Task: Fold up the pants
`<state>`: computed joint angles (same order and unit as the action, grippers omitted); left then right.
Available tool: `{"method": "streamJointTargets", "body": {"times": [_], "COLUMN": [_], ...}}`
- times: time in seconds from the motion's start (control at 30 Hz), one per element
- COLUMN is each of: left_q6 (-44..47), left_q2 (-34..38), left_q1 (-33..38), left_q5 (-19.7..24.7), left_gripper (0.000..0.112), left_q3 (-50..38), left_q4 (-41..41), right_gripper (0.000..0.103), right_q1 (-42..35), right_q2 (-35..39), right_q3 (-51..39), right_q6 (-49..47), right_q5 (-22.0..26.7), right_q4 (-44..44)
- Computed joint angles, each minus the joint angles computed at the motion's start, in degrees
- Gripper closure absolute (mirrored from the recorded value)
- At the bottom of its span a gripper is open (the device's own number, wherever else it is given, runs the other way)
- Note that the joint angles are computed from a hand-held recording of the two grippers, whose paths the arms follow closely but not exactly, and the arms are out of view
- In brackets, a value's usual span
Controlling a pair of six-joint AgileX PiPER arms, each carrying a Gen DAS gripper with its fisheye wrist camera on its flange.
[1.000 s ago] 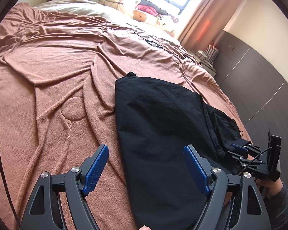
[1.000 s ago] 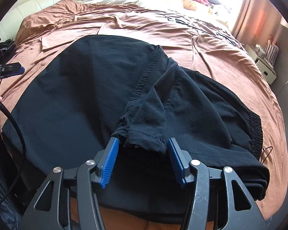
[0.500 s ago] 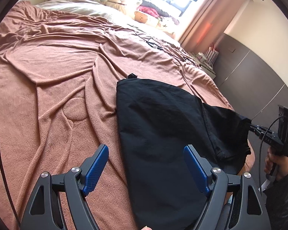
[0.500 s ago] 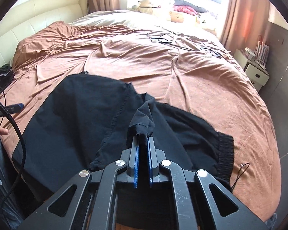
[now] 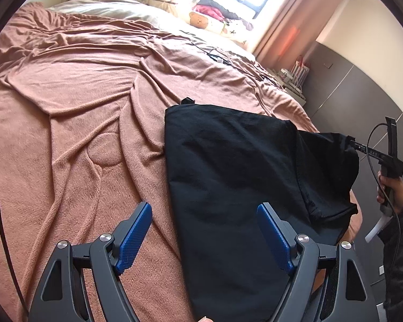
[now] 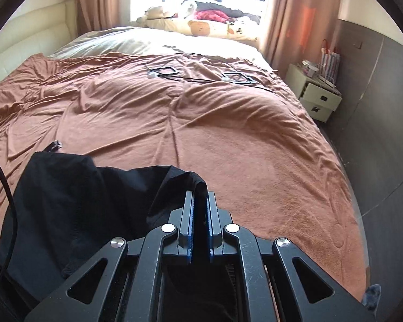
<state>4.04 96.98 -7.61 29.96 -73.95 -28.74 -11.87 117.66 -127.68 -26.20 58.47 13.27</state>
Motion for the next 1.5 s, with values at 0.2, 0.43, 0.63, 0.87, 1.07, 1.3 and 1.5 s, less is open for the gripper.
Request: {"method": "streamJointTargets", "body": {"times": [0.2, 0.43, 0.63, 0.87, 1.07, 1.3, 1.5], "left_q6": [-1.88, -2.84, -2.77, -2.0, 0.38, 1.77, 2.36], "left_q2": [0.47, 0.91, 1.36, 1.2, 1.19, 0.88, 0.94], "left_q1": [-0.15, -0.99, -1.28, -1.37, -0.72, -0.25, 0.24], "left_q5": [0.1, 0.15, 1.03, 1.24, 1.29, 1.04, 1.14], "left_gripper": [0.03, 0.03, 0.03, 0.044, 0.044, 0.044, 0.044], "left_q3": [-0.67, -1.18, -1.61, -1.22, -0.68, -0.26, -0.03], "left_q4": [1.68, 2.63, 2.71, 1.7, -1.28, -2.77, -4.0], "right_gripper": [0.084, 0.055, 0.055, 0.055, 0.055, 0.055, 0.049], "right_q1": [0.33, 1.69, 2.95, 4.89, 5.69, 9.28, 11.77], "right_q2": [-0.02, -10.35, -17.02, -20.96, -18.68, -13.85, -11.18], "right_q3": [0.14, 19.86, 31.86, 41.07, 38.68, 32.92, 30.28], "right_q6": [5.6, -5.76, -17.83, -27.36, -31.37, -29.01, -28.32], "right_q5": [-0.58, -7.64, -8.2, -7.24, -3.67, -1.44, -2.6], "right_q4": [-2.2, 4.43, 9.84, 10.15, 8.84, -0.87, -6.42]}}
